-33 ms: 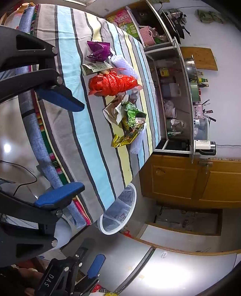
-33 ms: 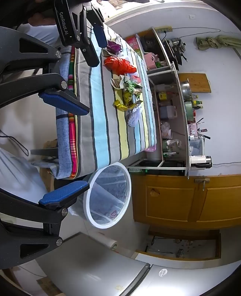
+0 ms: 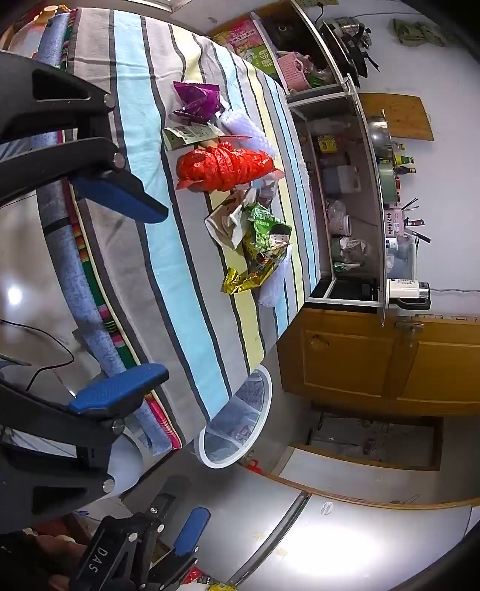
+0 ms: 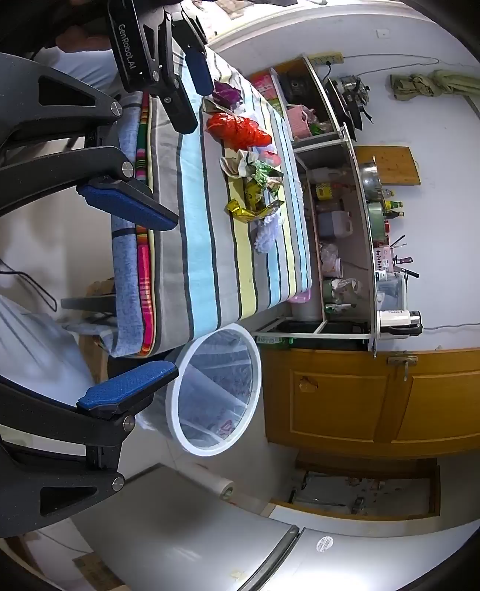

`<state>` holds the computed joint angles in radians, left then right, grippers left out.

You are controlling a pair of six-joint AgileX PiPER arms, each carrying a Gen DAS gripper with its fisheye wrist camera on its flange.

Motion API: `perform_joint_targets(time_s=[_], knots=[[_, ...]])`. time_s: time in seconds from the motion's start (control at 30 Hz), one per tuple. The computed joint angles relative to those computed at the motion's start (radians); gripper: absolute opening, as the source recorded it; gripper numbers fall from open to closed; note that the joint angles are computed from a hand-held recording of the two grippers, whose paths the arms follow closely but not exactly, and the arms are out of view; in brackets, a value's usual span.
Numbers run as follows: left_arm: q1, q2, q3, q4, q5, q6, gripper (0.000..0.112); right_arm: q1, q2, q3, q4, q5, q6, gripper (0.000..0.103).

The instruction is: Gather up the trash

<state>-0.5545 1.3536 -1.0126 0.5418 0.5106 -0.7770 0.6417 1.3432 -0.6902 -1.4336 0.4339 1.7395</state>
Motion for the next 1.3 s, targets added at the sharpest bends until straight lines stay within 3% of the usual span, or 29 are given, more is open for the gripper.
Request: perform_joint_targets(time_s=[1.3], knots=[[0.002,-0.005,0.002,0.005,-0.009,-0.001,0.080,0.008,0.001,-0.009,0.041,0.008,-0.033,0.074]])
